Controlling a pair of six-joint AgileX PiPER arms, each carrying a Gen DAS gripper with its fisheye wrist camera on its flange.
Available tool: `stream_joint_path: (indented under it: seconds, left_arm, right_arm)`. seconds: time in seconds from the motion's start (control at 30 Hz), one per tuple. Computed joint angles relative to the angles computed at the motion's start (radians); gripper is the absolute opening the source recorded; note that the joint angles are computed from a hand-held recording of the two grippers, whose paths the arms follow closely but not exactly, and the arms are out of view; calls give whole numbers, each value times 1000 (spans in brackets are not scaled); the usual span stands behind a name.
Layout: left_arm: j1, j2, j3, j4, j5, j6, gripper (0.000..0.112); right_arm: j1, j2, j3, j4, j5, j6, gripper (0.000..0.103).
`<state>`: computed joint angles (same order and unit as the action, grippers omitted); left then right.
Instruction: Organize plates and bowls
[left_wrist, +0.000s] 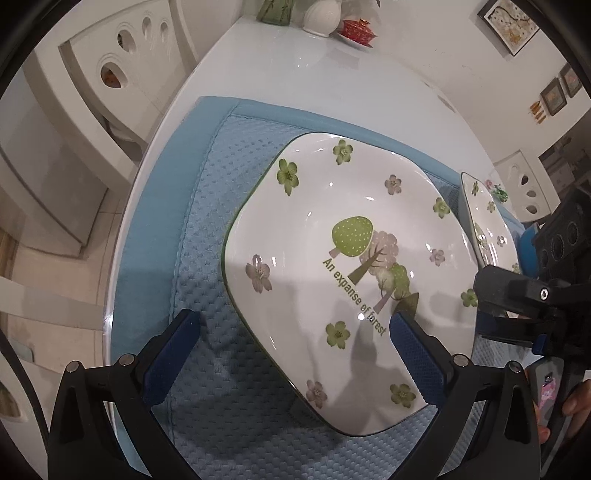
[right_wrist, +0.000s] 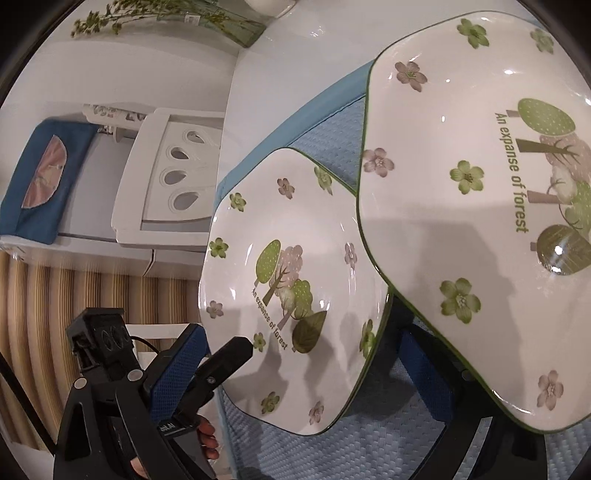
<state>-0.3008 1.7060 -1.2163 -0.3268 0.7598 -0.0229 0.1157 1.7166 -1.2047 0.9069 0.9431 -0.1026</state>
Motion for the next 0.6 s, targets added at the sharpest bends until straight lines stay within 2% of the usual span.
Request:
stream_joint_path:
  seconds: [0.1,0.2,0.23,0.27,0.3,0.33,0.37,0.4,0.5,0.6]
  left_arm:
    - [23,-2,13,-55,-6,40,102]
    - [61,8,8,-141,20,101,101]
    - [75,12,0,-156,37,115,96]
    - [80,10,-1,-157,39,115,78]
    - [90,3,6,-162,35,117,62]
    - [110,2,16,-198,43,137,14]
    - [141,0,33,-273,56,162,10]
    - [156,-7,54,-309,49,178,9]
    - [127,-49,86,-281,12,169,8]
    - [91,-69,70,-198,15,119,9]
  right_arm:
    - [3,2,-1,-5,-5,2,103]
    - [10,9,-16,-29,0,26,101]
    - [10,10,-18,-32,2,29,100]
    - [10,12,-23,-41,6,40,96]
    - [10,11,-29,-63,13,58,85]
    - [6,5,-32,-87,20,64,71]
    - [11,-5,-37,-120,17,81,18]
    - [11,-16,-6,-142,-10,77,7]
    - [-28,-56,87,-42,-42,20,7]
    - [-4,-87,102,-94,-71,36,7]
